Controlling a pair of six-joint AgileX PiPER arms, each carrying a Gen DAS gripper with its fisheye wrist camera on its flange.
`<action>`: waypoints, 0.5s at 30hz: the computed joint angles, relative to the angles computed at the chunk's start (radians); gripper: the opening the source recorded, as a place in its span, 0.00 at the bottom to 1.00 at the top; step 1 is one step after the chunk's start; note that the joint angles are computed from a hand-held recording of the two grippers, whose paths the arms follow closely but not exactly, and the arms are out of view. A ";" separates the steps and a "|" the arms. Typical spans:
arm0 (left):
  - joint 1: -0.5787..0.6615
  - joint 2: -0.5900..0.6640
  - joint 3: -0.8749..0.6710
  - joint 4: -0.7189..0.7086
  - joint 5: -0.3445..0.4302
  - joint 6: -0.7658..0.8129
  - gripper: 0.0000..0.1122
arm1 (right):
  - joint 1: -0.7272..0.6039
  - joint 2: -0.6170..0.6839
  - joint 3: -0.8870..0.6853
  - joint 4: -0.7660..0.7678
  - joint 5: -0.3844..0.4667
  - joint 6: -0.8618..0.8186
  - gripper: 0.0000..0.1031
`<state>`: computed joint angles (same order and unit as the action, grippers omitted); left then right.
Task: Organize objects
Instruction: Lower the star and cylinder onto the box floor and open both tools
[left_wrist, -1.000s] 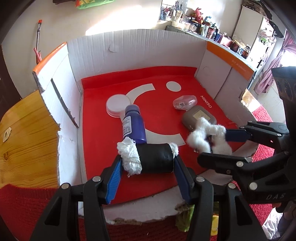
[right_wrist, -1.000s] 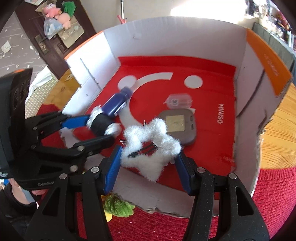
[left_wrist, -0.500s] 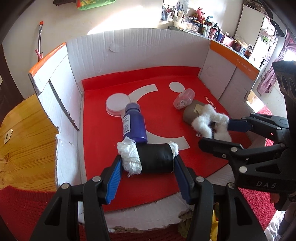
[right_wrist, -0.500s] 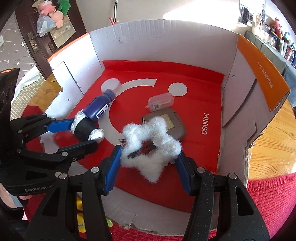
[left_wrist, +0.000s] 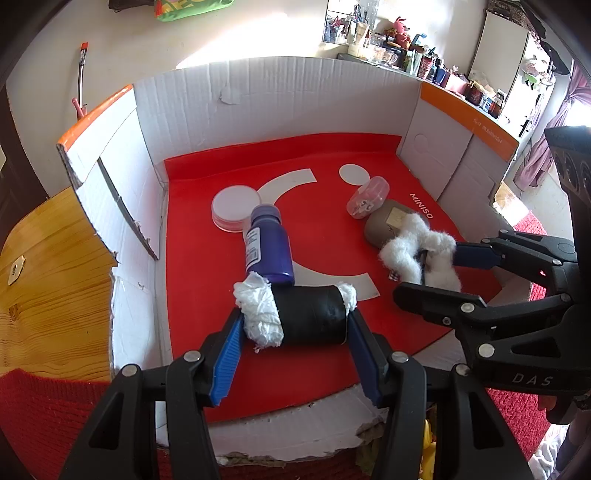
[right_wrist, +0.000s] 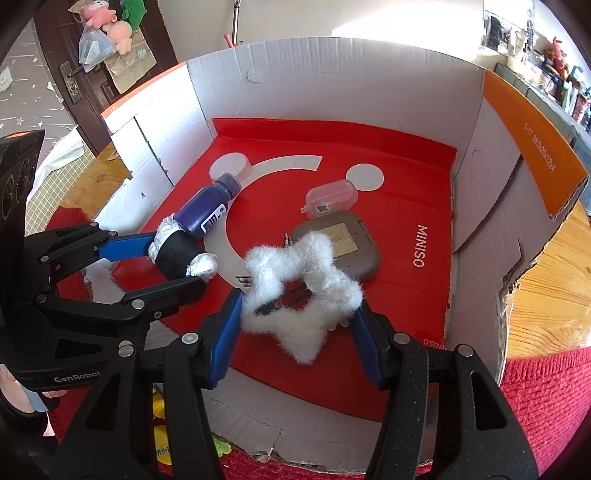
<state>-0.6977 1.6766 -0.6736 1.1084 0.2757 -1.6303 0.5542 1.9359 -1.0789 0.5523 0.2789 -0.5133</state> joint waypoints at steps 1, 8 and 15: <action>0.000 0.000 0.000 0.000 0.000 0.000 0.51 | 0.000 0.000 0.001 0.003 -0.002 -0.004 0.54; -0.001 0.002 -0.001 0.003 0.000 -0.004 0.51 | -0.005 0.002 0.001 0.058 -0.001 -0.056 0.54; -0.001 -0.013 0.010 0.019 0.000 -0.024 0.52 | -0.011 -0.002 0.007 0.116 0.001 -0.114 0.56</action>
<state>-0.6991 1.6634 -0.6633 1.1277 0.2758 -1.6540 0.5433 1.9341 -1.0722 0.6685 0.2801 -0.6274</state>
